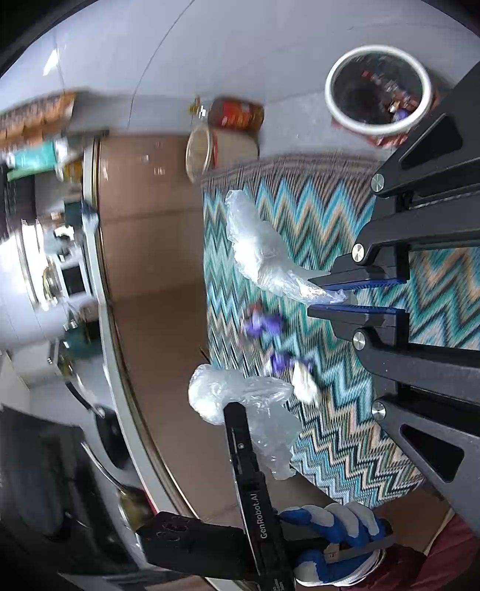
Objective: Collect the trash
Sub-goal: 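Carry both clear bags to the bin and open both tools over it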
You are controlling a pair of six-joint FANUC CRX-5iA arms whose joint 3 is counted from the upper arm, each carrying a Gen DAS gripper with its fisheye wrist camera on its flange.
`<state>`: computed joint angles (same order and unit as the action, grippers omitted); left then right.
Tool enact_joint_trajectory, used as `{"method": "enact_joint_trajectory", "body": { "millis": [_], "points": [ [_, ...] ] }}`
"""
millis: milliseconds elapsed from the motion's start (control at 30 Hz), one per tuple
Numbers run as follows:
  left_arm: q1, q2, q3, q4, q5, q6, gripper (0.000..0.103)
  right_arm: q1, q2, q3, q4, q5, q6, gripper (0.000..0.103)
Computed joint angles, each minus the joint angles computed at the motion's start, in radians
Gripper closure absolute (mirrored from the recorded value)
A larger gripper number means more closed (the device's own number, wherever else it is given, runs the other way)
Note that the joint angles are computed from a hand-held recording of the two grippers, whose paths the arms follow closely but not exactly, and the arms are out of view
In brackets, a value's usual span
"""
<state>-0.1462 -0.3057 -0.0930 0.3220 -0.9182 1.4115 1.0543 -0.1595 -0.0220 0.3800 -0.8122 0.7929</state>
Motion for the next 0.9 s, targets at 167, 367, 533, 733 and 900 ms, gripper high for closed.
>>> {"method": "enact_joint_trajectory", "body": {
  "millis": [167, 367, 533, 733, 900],
  "points": [
    [-0.160, 0.158, 0.154, -0.053, -0.026, 0.010, 0.085, -0.039, -0.126, -0.137, 0.092, -0.037, -0.125, 0.096],
    [-0.318, 0.422, 0.399, -0.092, -0.091, 0.021, 0.085, -0.175, -0.195, -0.214, 0.034, -0.061, -0.139, 0.096],
    [-0.400, 0.662, 0.640, -0.128, -0.160, 0.043, 0.085, -0.311, -0.163, -0.208, -0.073, -0.063, -0.053, 0.096],
    [-0.420, 0.911, 0.918, -0.105, -0.252, 0.082, 0.082, -0.462, -0.080, -0.178, -0.198, -0.050, 0.069, 0.095],
    [-0.419, 1.072, 1.117, -0.094, -0.327, 0.105, 0.081, -0.545, -0.003, -0.149, -0.273, -0.037, 0.137, 0.093]
  ]
}}
